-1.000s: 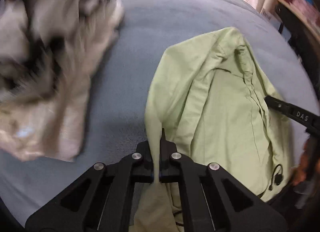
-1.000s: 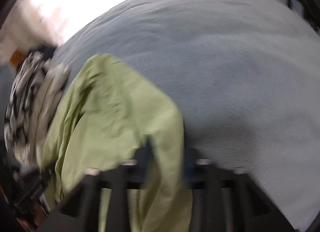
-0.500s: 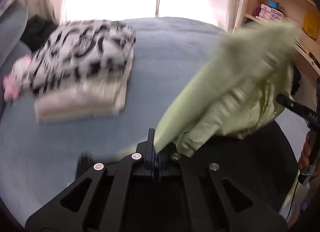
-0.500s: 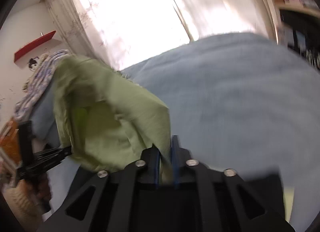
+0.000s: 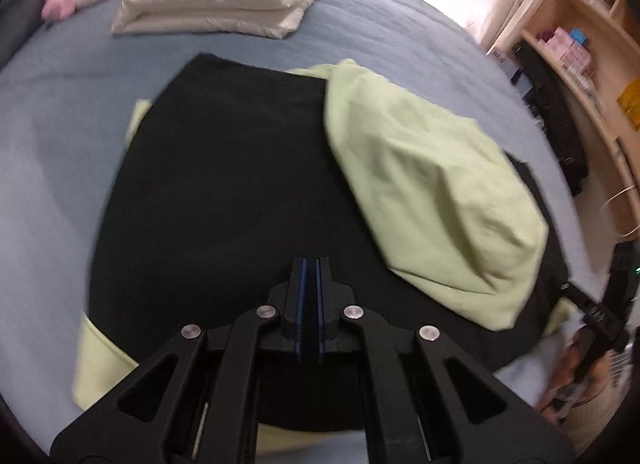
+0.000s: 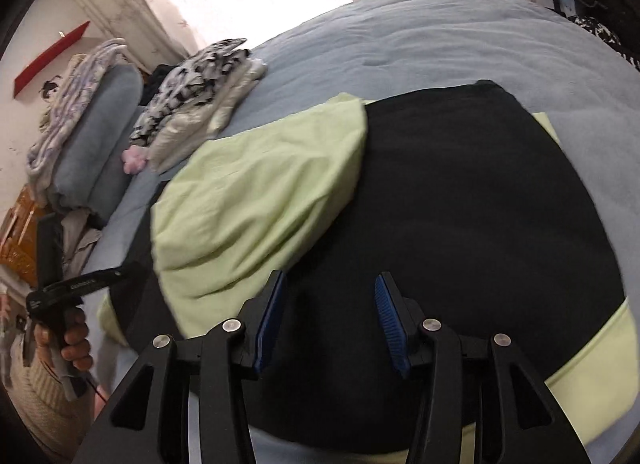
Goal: Fold large clothes
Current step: 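Press and smooth the folded green hood flat with both grippers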
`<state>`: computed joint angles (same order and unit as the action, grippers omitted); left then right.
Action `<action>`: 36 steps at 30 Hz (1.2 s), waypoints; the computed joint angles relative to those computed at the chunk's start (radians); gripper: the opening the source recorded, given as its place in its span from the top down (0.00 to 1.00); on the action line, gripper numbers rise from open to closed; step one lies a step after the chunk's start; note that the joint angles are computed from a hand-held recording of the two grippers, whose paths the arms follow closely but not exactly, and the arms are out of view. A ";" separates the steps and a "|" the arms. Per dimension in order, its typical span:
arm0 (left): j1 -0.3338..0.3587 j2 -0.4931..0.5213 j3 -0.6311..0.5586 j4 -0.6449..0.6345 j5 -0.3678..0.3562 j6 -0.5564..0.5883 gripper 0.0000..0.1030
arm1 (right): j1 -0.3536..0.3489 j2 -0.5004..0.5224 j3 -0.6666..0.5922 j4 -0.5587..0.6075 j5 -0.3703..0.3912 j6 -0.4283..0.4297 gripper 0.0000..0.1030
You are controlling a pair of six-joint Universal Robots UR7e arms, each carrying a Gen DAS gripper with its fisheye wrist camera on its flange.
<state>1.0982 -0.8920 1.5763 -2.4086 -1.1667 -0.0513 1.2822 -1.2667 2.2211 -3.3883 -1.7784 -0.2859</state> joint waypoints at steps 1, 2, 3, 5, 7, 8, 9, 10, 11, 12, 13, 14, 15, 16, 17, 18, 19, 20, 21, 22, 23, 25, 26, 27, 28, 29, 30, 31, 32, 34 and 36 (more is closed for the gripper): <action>0.001 -0.007 0.010 -0.006 -0.024 -0.007 1.00 | 0.004 -0.007 0.014 0.000 0.013 0.011 0.53; 0.001 -0.016 0.022 -0.016 -0.057 -0.017 0.99 | 0.013 -0.015 0.018 0.008 0.022 0.021 0.50; 0.001 -0.020 0.030 -0.025 -0.083 -0.022 0.99 | 0.027 -0.021 0.021 0.012 0.027 0.033 0.48; -0.003 -0.020 0.033 -0.033 -0.122 -0.038 0.99 | 0.060 -0.022 0.020 0.006 0.030 0.048 0.42; -0.002 -0.004 0.026 -0.033 -0.154 -0.054 0.99 | 0.077 -0.015 0.010 0.001 0.031 0.048 0.41; -0.001 0.003 0.024 -0.030 -0.170 -0.060 0.99 | 0.081 -0.006 0.005 -0.001 0.029 0.054 0.41; 0.002 0.013 0.017 -0.022 -0.187 -0.066 0.99 | 0.092 0.013 -0.032 0.023 0.020 0.072 0.41; 0.006 0.026 0.007 -0.014 -0.205 -0.076 0.99 | 0.088 0.018 -0.041 0.032 0.023 0.083 0.41; 0.011 0.045 -0.015 -0.003 -0.220 -0.080 0.98 | 0.085 0.026 -0.055 0.045 0.024 0.098 0.41; 0.017 0.060 -0.030 0.000 -0.238 -0.082 0.98 | 0.079 0.036 -0.064 0.054 0.031 0.119 0.41; 0.023 0.070 -0.034 -0.003 -0.259 -0.085 0.96 | 0.071 0.040 -0.067 0.057 0.042 0.124 0.41; 0.029 0.079 -0.040 -0.008 -0.272 -0.087 0.89 | 0.068 0.055 -0.084 0.060 0.039 0.126 0.41; 0.039 0.088 -0.043 -0.022 -0.304 -0.088 0.86 | 0.062 0.068 -0.101 0.066 0.038 0.125 0.41; 0.052 0.111 -0.069 -0.025 -0.334 -0.085 0.77 | 0.056 0.079 -0.107 0.060 0.045 0.122 0.42; 0.063 0.125 -0.081 -0.034 -0.366 -0.087 0.68 | 0.048 0.089 -0.111 0.047 0.056 0.119 0.49; 0.073 0.139 -0.090 -0.053 -0.397 -0.092 0.64 | 0.046 0.107 -0.131 0.047 0.061 0.123 0.53; 0.079 0.144 -0.084 -0.082 -0.423 -0.099 0.60 | 0.042 0.116 -0.139 0.047 0.073 0.128 0.64; 0.081 0.147 -0.078 -0.104 -0.433 -0.104 0.60 | 0.037 0.122 -0.145 0.053 0.090 0.138 0.73; 0.083 0.153 -0.076 -0.125 -0.442 -0.113 0.59 | 0.032 0.128 -0.152 0.058 0.102 0.157 0.76; 0.086 0.160 -0.074 -0.145 -0.453 -0.120 0.60 | 0.027 0.133 -0.156 0.059 0.114 0.184 0.80; 0.087 0.164 -0.072 -0.166 -0.463 -0.132 0.60 | 0.022 0.136 -0.161 0.065 0.130 0.207 0.87; 0.083 0.169 -0.069 -0.191 -0.452 -0.153 0.71 | 0.002 0.132 -0.162 0.081 0.191 0.275 0.91; 0.078 0.169 -0.063 -0.217 -0.443 -0.165 0.89 | -0.004 0.130 -0.162 0.085 0.212 0.307 0.91; 0.074 0.166 -0.060 -0.229 -0.438 -0.168 0.95 | -0.014 0.124 -0.158 0.088 0.246 0.342 0.92; 0.066 0.158 -0.056 -0.241 -0.425 -0.171 0.96 | -0.023 0.119 -0.156 0.091 0.286 0.376 0.92; 0.057 0.148 -0.045 -0.260 -0.413 -0.171 0.96 | -0.033 0.112 -0.148 0.085 0.327 0.401 0.93; 0.048 0.130 -0.030 -0.276 -0.412 -0.164 0.96 | -0.034 0.107 -0.144 0.081 0.344 0.414 0.93; 0.042 0.113 -0.019 -0.280 -0.410 -0.155 0.96 | -0.034 0.100 -0.142 0.080 0.354 0.420 0.93; 0.035 0.097 -0.007 -0.281 -0.407 -0.148 0.96 | -0.035 0.095 -0.140 0.078 0.367 0.427 0.93; 0.035 0.077 0.000 -0.249 -0.426 -0.139 0.93 | -0.036 0.089 -0.140 0.072 0.398 0.446 0.93; 0.045 0.059 0.005 -0.169 -0.459 -0.127 0.67 | -0.032 0.085 -0.147 0.077 0.410 0.459 0.93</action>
<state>1.1430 -0.8326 1.5812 -2.5773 -1.6257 -0.1779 1.2499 -1.1817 2.0739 -3.3115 -1.3685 0.1733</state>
